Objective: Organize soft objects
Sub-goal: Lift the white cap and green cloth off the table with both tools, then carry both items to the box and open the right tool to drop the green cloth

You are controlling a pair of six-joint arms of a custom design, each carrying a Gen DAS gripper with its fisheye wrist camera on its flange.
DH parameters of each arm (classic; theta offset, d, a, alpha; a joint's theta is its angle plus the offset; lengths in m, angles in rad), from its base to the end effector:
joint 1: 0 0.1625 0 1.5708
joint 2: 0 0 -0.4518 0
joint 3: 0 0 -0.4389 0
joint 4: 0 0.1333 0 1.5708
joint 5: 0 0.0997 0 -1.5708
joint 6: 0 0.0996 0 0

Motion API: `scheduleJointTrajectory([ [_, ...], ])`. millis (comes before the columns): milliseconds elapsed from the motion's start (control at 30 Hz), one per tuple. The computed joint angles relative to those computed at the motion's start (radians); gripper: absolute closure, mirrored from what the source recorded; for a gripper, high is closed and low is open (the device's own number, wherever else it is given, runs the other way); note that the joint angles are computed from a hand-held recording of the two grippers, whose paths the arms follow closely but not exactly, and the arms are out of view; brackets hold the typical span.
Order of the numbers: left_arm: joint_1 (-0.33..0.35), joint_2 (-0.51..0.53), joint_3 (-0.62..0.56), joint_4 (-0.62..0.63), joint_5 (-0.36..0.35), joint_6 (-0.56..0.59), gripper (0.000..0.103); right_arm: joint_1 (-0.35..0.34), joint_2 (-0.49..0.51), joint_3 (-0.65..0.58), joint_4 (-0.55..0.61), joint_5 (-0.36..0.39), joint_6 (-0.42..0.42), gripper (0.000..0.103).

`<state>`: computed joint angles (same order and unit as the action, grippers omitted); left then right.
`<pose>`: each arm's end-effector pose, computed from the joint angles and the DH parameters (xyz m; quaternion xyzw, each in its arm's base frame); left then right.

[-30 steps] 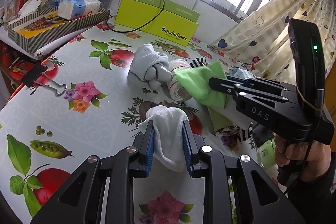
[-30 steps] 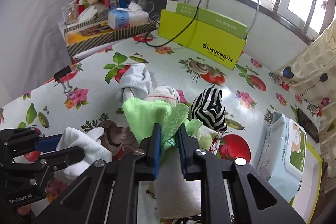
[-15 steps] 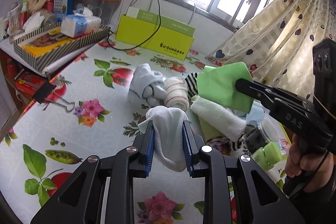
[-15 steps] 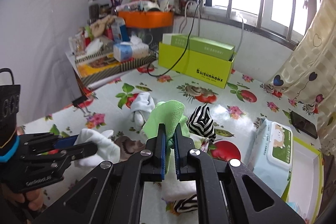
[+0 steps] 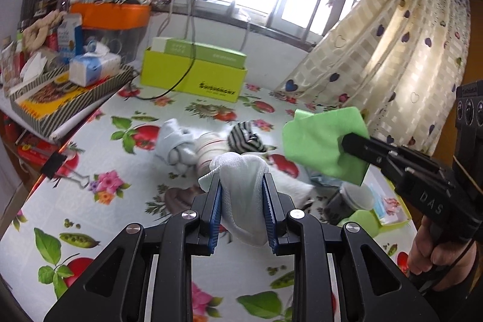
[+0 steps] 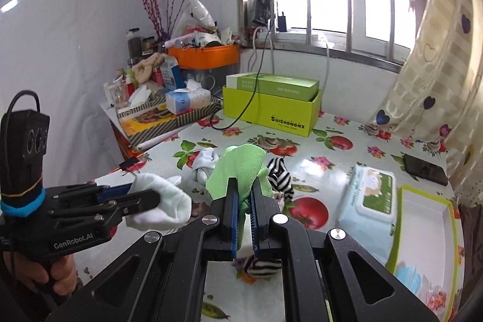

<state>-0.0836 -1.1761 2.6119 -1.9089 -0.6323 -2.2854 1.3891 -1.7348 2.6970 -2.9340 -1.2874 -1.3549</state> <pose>-0.2429 -0.1940 0.0291 -0.0118 0.7966 -0.5363 0.2788 0.1032 -0.3304 0.1990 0.5604 -0.7924 0.2380 0.0375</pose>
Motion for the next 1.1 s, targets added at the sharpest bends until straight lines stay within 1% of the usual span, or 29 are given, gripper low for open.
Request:
scheduleJointTrajectory([
  [200, 0.043, 0.043, -0.039, -0.065, 0.052, 0.107, 0.077, -0.061, -0.07, -0.007, 0.064, 0.035, -0.018, 0.096],
  [433, 0.097, 0.088, -0.064, -0.189, 0.1, 0.24, 0.077, -0.119, -0.104, -0.024, 0.092, 0.061, -0.025, 0.096],
  [667, 0.145, 0.132, -0.094, -0.305, 0.147, 0.381, 0.077, -0.166, -0.101, -0.057, 0.091, 0.086, -0.01, 0.096],
  [733, 0.162, 0.151, -0.101, -0.372, 0.159, 0.442, 0.077, -0.174, -0.096, -0.069, 0.089, 0.09, -0.008, 0.096],
  [1100, 0.241, 0.248, -0.159, -0.634, 0.196, 0.715, 0.077, -0.228, -0.069, -0.133, 0.088, 0.117, 0.008, 0.096],
])
